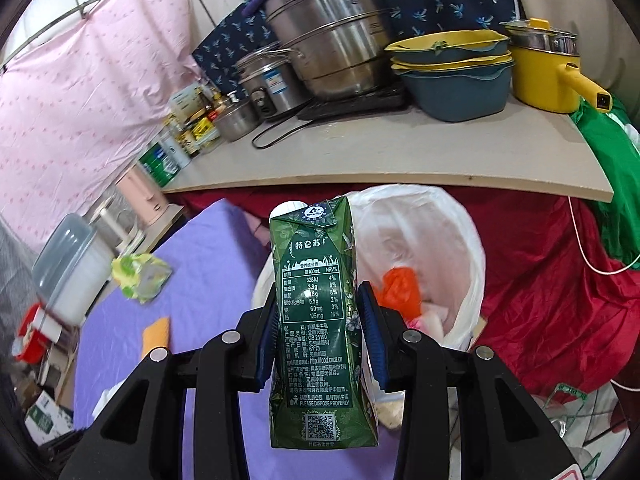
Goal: Collect trash
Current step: 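Carry the tissue and carton over the white bin and open both tools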
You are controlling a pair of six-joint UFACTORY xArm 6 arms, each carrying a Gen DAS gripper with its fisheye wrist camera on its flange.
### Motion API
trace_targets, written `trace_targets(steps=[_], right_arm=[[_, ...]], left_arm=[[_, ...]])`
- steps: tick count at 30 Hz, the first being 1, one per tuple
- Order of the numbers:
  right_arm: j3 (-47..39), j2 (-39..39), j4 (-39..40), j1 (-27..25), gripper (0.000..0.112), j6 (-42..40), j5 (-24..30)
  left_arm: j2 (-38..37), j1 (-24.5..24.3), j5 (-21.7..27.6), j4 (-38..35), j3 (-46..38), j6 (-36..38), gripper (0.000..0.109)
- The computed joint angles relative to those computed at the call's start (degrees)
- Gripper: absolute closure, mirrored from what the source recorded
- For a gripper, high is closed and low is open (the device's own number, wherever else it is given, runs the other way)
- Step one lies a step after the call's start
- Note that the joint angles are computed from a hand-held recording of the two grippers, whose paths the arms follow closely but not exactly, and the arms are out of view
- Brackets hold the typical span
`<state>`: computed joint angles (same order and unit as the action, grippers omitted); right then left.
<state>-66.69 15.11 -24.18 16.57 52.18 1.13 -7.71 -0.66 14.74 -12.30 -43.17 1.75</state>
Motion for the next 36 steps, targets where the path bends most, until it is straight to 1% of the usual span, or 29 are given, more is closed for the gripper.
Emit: trace_targets(steps=[3, 7, 9, 11, 13, 14, 16, 20, 21, 23, 25, 27, 33, 34, 35, 36], right_arm=[[-3.88, 3.54, 4.78, -0.23, 0.076, -4.46, 1.02], [-9.16, 8.41, 13.36, 0.7, 0.076, -12.43, 2.27], [-12.5, 11.46, 21.46, 1.74, 0.075, -19.75, 2.79], [-15.77, 13.79, 23.36, 2.2, 0.073, -21.36, 4.35], [-17.66, 15.1, 22.17, 2.25, 0.072, -19.96, 4.46], [-17.56, 15.02, 22.14, 2.35, 0.07, -19.87, 4.16], [-17.17, 14.59, 21.51, 2.44, 0.07, -19.25, 3.33], [-15.43, 13.02, 23.02, 2.6, 0.069, -20.66, 2.11], [-14.59, 12.3, 22.92, 2.57, 0.069, -20.74, 1.86], [-12.99, 10.87, 18.9, 2.04, 0.07, -17.17, 1.6], [-11.09, 9.34, 18.0, 1.81, 0.069, -16.51, 1.11], [-8.45, 7.31, 13.49, 1.14, 0.066, -12.24, 0.79], [-0.34, 1.67, 9.52, -0.25, 0.065, -7.88, -1.02], [0.74, 0.99, 10.08, -0.36, 0.065, -8.09, -1.27], [2.31, -0.02, 12.26, -0.39, 0.065, -9.9, -1.63], [2.92, -0.5, 12.03, -0.56, 0.065, -9.6, -1.67]], left_arm=[[0.7, -0.19, 0.02, 0.76, -0.69, -0.74, 0.099], [1.82, -0.08, 0.2, 1.73, -1.71, -1.78, 0.099], [2.52, 0.05, 0.32, 2.15, -2.35, -2.21, 0.099], [3.04, 0.15, 0.38, 2.16, -2.82, -2.26, 0.099], [3.58, 0.28, 0.56, 1.7, -3.35, -1.85, 0.099], [3.77, 0.32, 0.56, 1.74, -3.49, -1.9, 0.099], [4.21, 0.29, 0.65, 1.56, -3.92, -1.86, 0.099], [5.07, -0.08, 0.74, 1.02, -4.78, -1.48, 0.099], [5.29, -0.3, 0.79, 0.65, -5.08, -1.2, 0.099], [5.56, -0.67, 0.82, 0.22, -5.51, -0.75, 0.099], [6.01, -1.28, 0.65, -0.16, -6.26, -0.34, 0.099], [6.52, -1.84, 0.66, -0.78, -7.12, 0.26, 0.099], [8.75, -4.87, 0.8, -2.39, -10.97, 2.64, 0.099], [9.47, -5.62, 0.99, -3.01, -12.05, 3.38, 0.099], [10.1, -6.21, 1.15, -3.35, -12.98, 3.86, 0.099], [11.07, -6.96, 1.41, -3.45, -14.34, 4.14, 0.099]])
